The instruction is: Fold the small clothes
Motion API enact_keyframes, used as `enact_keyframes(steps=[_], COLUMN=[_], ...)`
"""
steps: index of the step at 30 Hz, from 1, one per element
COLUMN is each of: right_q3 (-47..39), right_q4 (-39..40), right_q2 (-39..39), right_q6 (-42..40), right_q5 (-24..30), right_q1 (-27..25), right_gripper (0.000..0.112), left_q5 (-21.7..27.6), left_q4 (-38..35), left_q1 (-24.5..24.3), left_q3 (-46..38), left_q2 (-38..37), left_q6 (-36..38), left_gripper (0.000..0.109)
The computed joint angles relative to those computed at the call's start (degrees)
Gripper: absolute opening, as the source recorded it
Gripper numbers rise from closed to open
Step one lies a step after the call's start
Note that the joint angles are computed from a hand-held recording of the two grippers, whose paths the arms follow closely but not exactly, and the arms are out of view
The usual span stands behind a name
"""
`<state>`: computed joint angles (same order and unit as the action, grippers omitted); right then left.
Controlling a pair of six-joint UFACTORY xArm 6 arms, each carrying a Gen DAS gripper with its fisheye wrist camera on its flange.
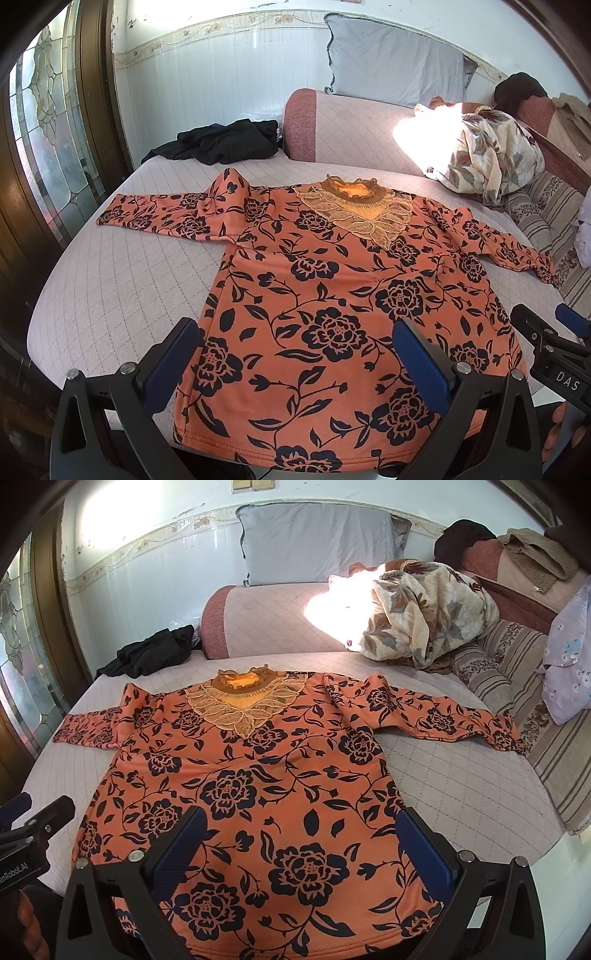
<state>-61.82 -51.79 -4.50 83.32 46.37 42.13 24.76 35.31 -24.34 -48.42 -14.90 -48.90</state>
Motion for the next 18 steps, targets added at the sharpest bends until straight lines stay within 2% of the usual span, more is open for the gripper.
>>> enact_keyframes(steps=[8, 12, 15, 18], right_q3=[-0.2, 3.0, 9.8, 17.0], right_q4=[0.2, -0.1, -0.2, 4.4], right_q2=[0.4, -2.1, -7.7, -12.9], right_q6=[-0.1, 1.3, 5.7, 7.2], right_q5=[-0.7, -5.6, -14.6, -23.4], right_q1=[-0.3, -3.1, -9.8, -20.5], right_gripper=[0.103, 0.103, 0.103, 0.103], left_q5=[-0.2, -2.3, -5.0, -6.8], left_q4=[-0.2, -1.8, -7.1, -9.7], left_q1=[0.4, 2.9, 7.6, 13.8], left_q3=[-0.1, 0.5, 0.8, -0.2], left_q2=[0.3, 0.7, 1.6, 4.3], left_q6=[0.5, 1.8, 4.0, 3.0], left_gripper=[0.103, 0.103, 0.103, 0.103])
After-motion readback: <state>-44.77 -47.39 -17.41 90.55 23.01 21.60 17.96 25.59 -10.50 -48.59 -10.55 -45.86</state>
